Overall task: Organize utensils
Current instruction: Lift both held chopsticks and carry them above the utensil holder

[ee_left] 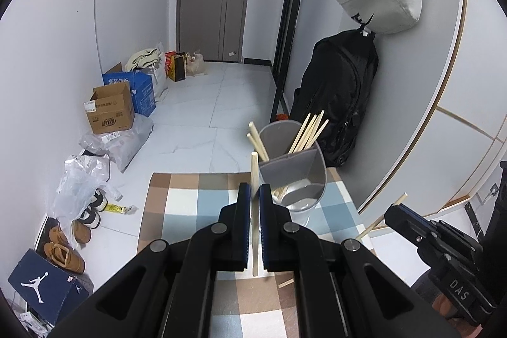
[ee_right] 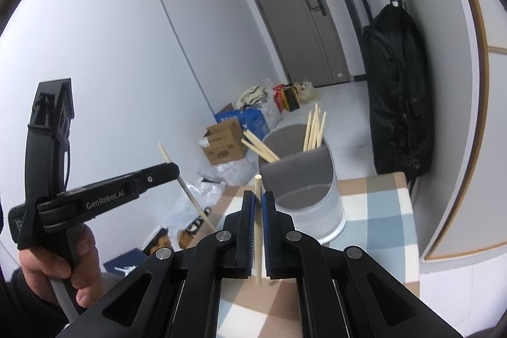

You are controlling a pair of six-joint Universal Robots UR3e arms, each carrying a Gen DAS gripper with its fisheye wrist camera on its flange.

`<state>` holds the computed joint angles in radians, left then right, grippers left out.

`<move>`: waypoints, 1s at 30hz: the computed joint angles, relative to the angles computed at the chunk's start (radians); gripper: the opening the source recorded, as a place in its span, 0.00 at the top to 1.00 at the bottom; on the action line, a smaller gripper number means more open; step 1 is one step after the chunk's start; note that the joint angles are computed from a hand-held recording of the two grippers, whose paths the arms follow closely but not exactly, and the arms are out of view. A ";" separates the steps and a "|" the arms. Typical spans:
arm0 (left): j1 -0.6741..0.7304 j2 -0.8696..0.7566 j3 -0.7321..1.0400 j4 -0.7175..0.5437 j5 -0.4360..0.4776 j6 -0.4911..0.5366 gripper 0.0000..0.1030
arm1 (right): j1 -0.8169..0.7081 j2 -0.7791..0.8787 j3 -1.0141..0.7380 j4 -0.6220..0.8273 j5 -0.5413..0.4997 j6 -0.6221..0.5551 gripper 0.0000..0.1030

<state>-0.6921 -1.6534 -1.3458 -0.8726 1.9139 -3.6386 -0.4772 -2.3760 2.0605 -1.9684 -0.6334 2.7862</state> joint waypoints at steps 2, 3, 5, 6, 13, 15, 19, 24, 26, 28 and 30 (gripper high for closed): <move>0.010 -0.003 0.024 -0.016 -0.012 0.003 0.98 | 0.013 0.031 -0.030 -0.029 -0.002 0.021 0.96; 0.015 -0.005 0.039 -0.026 -0.020 0.003 0.98 | 0.023 0.049 -0.045 -0.046 -0.007 0.033 0.96; 0.027 -0.018 0.083 -0.053 -0.031 0.009 0.98 | 0.041 0.082 -0.075 -0.066 -0.014 0.053 0.96; 0.031 -0.025 0.100 -0.061 -0.036 0.012 0.98 | 0.055 0.103 -0.093 -0.079 -0.022 0.064 0.96; 0.056 -0.090 0.258 -0.135 -0.063 0.036 0.98 | 0.109 0.233 -0.204 -0.159 -0.056 0.124 0.96; 0.058 -0.110 0.300 -0.149 -0.063 0.048 0.98 | 0.118 0.273 -0.245 -0.175 -0.065 0.140 0.96; 0.082 -0.156 0.408 -0.190 -0.094 0.062 0.98 | 0.129 0.355 -0.335 -0.205 -0.074 0.171 0.96; 0.101 -0.232 0.562 -0.243 -0.113 0.096 0.98 | 0.154 0.470 -0.462 -0.250 -0.097 0.216 0.96; 0.108 -0.269 0.631 -0.272 -0.118 0.104 0.98 | 0.163 0.515 -0.513 -0.261 -0.105 0.236 0.96; 0.113 -0.306 0.693 -0.295 -0.119 0.112 0.98 | 0.177 0.561 -0.557 -0.286 -0.119 0.261 0.96; 0.116 -0.338 0.741 -0.307 -0.119 0.118 0.98 | 0.197 0.610 -0.610 -0.304 -0.139 0.283 0.96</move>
